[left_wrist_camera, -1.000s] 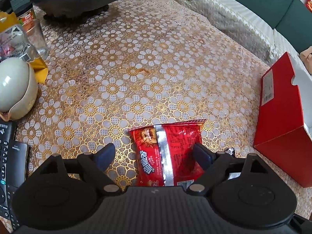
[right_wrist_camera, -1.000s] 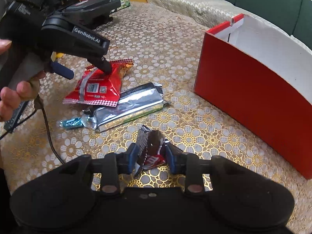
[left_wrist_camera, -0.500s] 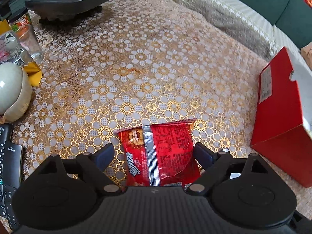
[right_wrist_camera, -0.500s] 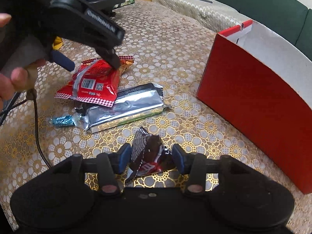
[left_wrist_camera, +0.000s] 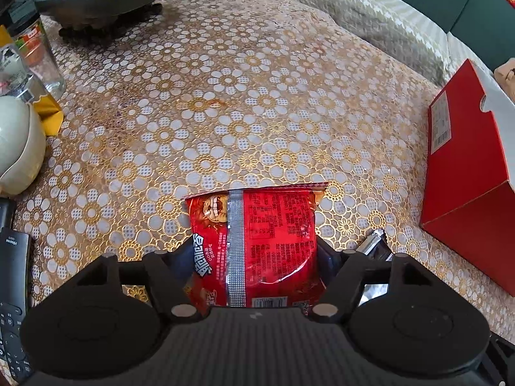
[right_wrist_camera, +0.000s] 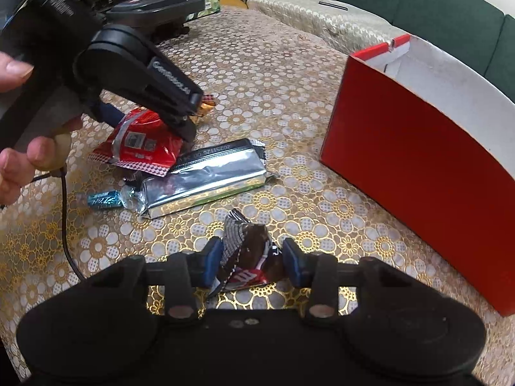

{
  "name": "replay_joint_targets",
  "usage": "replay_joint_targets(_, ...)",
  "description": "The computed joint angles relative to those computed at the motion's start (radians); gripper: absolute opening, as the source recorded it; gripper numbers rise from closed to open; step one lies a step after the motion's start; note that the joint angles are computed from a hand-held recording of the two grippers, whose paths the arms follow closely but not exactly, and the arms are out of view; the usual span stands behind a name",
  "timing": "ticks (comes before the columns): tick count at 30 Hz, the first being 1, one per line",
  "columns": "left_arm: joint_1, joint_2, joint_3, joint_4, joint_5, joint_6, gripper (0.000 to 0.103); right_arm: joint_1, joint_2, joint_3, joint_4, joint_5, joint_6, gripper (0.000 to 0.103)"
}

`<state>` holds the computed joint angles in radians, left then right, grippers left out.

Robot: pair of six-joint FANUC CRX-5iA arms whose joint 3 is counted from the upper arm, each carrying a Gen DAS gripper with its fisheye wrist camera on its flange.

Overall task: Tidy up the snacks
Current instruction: 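Lift the red bag with the left gripper while the right gripper lifts the chocolate candy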

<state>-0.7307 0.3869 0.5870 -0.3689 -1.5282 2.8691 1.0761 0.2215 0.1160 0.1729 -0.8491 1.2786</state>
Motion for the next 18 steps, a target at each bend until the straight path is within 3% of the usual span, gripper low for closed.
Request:
replay_joint_targets(6,-0.015,-0.054,-0.044,-0.017,0.028,0.031,0.072,-0.004,-0.041,-0.021,-0.013,0.005,-0.056,0.030)
replay_joint_targets(14,-0.082,-0.075,0.016,-0.085,-0.016,0.022,0.072,-0.003,-0.127,-0.076,-0.003,0.059,-0.107,0.020)
replay_joint_targets(18,-0.113,-0.078,0.040,-0.109,-0.035,0.018,0.072,-0.003,-0.142,-0.072,-0.023,0.040,-0.073,0.021)
